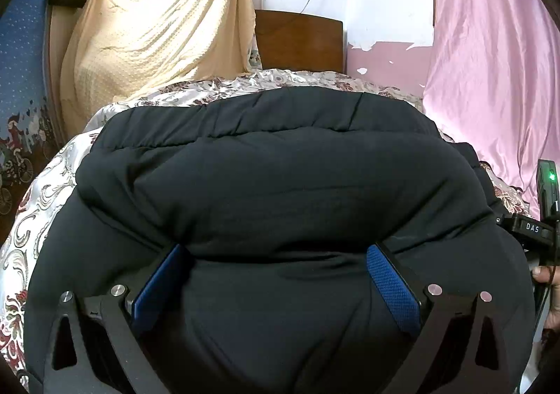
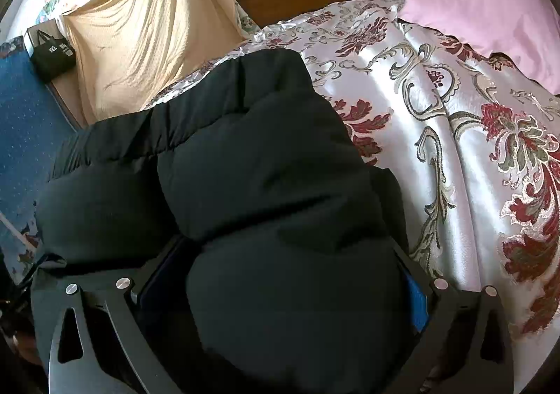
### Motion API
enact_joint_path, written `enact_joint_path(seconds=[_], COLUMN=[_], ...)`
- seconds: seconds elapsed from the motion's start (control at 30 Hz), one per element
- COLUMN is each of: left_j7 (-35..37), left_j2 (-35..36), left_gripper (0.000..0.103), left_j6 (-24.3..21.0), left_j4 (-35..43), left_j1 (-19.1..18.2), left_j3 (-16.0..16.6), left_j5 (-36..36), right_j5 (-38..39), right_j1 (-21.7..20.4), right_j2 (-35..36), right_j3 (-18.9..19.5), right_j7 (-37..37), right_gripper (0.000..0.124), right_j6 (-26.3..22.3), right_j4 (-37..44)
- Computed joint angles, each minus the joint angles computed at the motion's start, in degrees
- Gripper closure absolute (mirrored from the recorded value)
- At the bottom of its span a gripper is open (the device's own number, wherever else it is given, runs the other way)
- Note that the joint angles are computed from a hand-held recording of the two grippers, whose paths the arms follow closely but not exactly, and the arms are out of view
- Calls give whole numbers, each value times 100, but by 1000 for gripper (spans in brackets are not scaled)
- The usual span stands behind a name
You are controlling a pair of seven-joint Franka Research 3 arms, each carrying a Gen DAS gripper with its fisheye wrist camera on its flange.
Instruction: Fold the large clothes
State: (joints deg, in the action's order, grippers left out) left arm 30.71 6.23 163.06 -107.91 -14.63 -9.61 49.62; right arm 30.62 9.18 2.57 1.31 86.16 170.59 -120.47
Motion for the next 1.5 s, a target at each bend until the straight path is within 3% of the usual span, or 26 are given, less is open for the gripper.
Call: enact_joint_path(seconds=[0.23,0.5,0.57,0.67,0.77,0.87,1.0,1.1,1.23,1.4,1.5], left_j7=[-211,-208,91,1578,1593,1854,1385,1844,3635,5467,6499], left_j2=[-32,-60,-101,-337,-636,-976,-1347,-1384,-1275,-876,-579], left_gripper=[0,0,0,0,0,0,0,0,0,0,0], left_j6=[31,334,508,621,231,-335,-390,-465,-268,-932,-1111], left_j4=[-38,-157,-258,-523,-612,-729,-1181,-1359,-1505,-1083,-808], left_j1=[-9,91,177,443,467,552,767,688,339,447,563], left_j3=[24,27,-5,-236,-146,-74,-6,205,666,691,472], left_j5=[201,55,-327,-2181,-2406,-2845,-2900,-3928,-6505,-8387,-9072], right_j5=[962,2871,3328,4258,4879,4880,4589,3864,2139,2871,3668], right_j1=[-48,-78,-80,-132,-240,-295,-307,-296,-329,-542,-609], right_j2=[-4,3,-14,3,42,69,73,30,-73,109,220], right_j3=[84,138,137,88,-12,-71,-83,-101,-200,-251,-180], right_j7=[-748,-2224,-2565,-3295,-3633,-3456,-3095,-2640,-1819,-2533,-3011], right_gripper=[22,22,22,22,22,22,22,22,22,22,22], right_j6=[38,-47,-80,-357,-855,-1087,-1103,-1137,-1405,-2214,-2255], right_j4=[22,147,168,259,355,393,393,336,313,585,623])
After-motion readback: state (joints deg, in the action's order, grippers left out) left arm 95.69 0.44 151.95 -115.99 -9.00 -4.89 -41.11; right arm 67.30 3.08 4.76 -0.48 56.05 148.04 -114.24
